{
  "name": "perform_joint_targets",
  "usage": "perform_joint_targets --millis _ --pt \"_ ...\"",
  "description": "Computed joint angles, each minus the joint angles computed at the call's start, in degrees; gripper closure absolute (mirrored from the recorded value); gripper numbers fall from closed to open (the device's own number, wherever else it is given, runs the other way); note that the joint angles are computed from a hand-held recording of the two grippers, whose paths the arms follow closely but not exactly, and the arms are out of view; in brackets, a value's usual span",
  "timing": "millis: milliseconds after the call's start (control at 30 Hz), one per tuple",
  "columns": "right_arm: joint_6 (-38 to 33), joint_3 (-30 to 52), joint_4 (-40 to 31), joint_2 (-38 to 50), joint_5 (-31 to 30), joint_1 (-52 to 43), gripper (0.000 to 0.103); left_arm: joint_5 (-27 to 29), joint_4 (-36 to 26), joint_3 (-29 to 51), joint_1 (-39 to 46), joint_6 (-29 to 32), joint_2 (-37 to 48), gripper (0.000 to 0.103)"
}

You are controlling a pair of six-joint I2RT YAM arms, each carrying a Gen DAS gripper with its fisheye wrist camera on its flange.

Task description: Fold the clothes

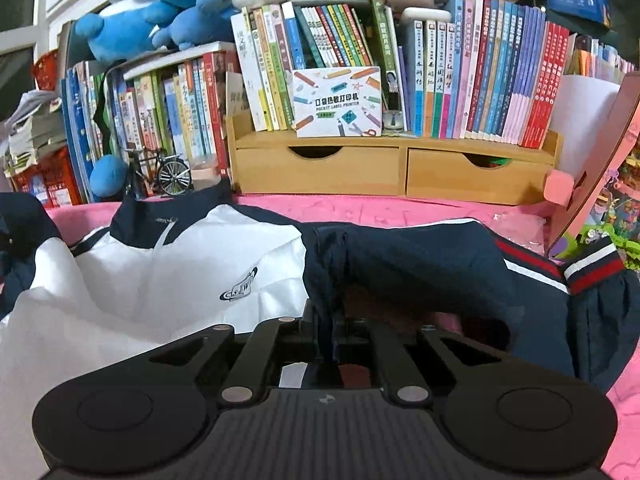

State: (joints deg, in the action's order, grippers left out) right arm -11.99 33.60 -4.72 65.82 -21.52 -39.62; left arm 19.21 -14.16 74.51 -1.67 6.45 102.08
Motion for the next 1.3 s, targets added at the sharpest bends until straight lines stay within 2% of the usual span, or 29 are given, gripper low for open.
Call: perform_joint_targets --millis 67,133,167,200,233,267,300,333,400,433,467,500,533,567,633,700,733,800,867,933,967,1000,1033,1067,1100,1133,1233,1300 --pt "-0.62 -0.28 -0.27 -0.46 0.47 0.19 0.092 0.16 -0.75 -0.73 0.09 1.44 -0.65 0.086" --pt "-1.8 -0.73 -0.89 -1.2 0.31 0.03 0.091 1.8 -3.19 -1.2 0.81 3.69 -1.24 0.075" --pt "-2.6 -0.85 -1.59 -1.54 -0.42 -0.41 0.086 2.86 -4.45 -1.53 1.27 5.16 -1.56 0.071" --pt "-3.63 -0.83 -2.63 -1.74 -1.78 -1.25 0.082 4.15 -6.33 -1.79 1.82 7.25 -1.84 0.06" --pt "-4.7 -0.79 -3.72 -1.91 -3.12 -2.1 0.071 5.59 -8.86 -1.45 2.15 9.49 -1.52 0.034" --pt "-6.03 -0.44 -5.17 -1.55 -5.05 -3.22 0.056 7.03 -11.45 -0.52 2.12 11.32 -0.52 0.018" --pt "-7.53 0.29 -7.01 -0.34 -7.62 -4.48 0.049 8.39 -14.11 0.5 2.09 13.24 0.57 0.001" --pt "-8.35 0.83 -8.09 1.19 -9.44 -5.23 0.042 9.12 -15.38 0.98 1.83 14.37 1.4 0.0" --pt "-8.18 1.49 -8.03 4.71 -10.9 -5.56 0.041 8.0 -10.81 -0.62 0.38 12.12 1.77 0.0" --pt "-6.64 1.58 -6.44 6.66 -11.23 -5.25 0.041 7.92 -8.6 -0.51 -0.14 9.73 2.61 0.003" --pt "-4.51 1.28 -4.08 8.09 -11.9 -5.0 0.04 7.53 -6.1 -0.62 -0.77 7.17 3.2 0.012" --pt "-2.35 1.01 -1.69 9.53 -12.56 -4.76 0.046 5.81 -3.51 -0.9 -1.84 4.5 3.21 0.059" --pt "-0.29 0.98 -0.25 10.13 -13.24 -4.54 0.088 3.45 -3.15 0.13 -2.95 2.9 3.55 0.086" --pt "1.68 1.16 0.26 9.86 -13.91 -4.33 0.099 3.56 -4.1 1.57 -3.18 1.94 3.89 0.09" --pt "4.93 0.25 3.0 7.62 -14.61 -3.82 0.099 4.07 -1.28 1.04 -2.99 1.71 1.66 0.094" --pt "7.31 -2.28 8.22 1.66 -15.03 -4.01 0.099 3.73 2.9 -0.04 -2.3 1.92 -1.0 0.094" --pt "9.61 -1.87 9.36 0.53 -15.89 -4.59 0.099 3.71 2.96 1.32 -1.74 0.98 -0.88 0.094" --pt "12.82 0.91 10.66 2.94 -16.14 -5.39 0.099 1.74 2.9 3.95 -1.07 -1.11 0.5 0.094" --pt "13.92 4.15 11.6 8.27 -14.92 -5.58 0.097 -2.19 2.11 5.99 -1.3 -0.81 2.65 0.088" --pt "12.94 7.9 8.42 14.44 -10.09 -3.71 0.095 -11.2 0.39 7.12 -2.71 1.96 4.63 0.076" --pt "11.55 9.2 6.39 16.54 -7.1 -2.57 0.086 -14.18 0.2 6.45 -3.0 3.31 4.73 0.07" --pt "9.54 9.48 4.75 17.2 -4.8 -1.74 0.08 -13.64 0.19 4.72 -2.22 4.77 3.73 0.062" --pt "7.36 8.34 4.03 16.17 -2.96 -1.21 0.064 -13.11 0.15 3.04 -1.41 6.26 2.75 0.055" --pt "4.8 6.2 4.01 13.77 -1.63 -1.1 0.047 -12.07 0.13 1.12 -0.35 7.71 1.4 0.05" --pt "1.11 3.35 3.73 10.12 -1.57 -1.9 0.04 -9.8 0.25 -1.61 1.33 9.05 -1.07 0.036" --pt "-3.18 0.26 2.86 5.61 -2.53 -3.31 0.03 -7.63 0.52 -4.71 3.03 10.52 -3.98 0.027" --pt "-13.47 -8.13 -4.83 -10.97 -7.65 -9.2 0.028 -2.5 1.7 -16.67 7.03 16.17 -15.67 0.025" --pt "-21.94 -11.63 -16.76 -24.42 -14.94 -17.41 0.026 0.25 1.72 -26.62 8.62 20.8 -26.63 0.019"
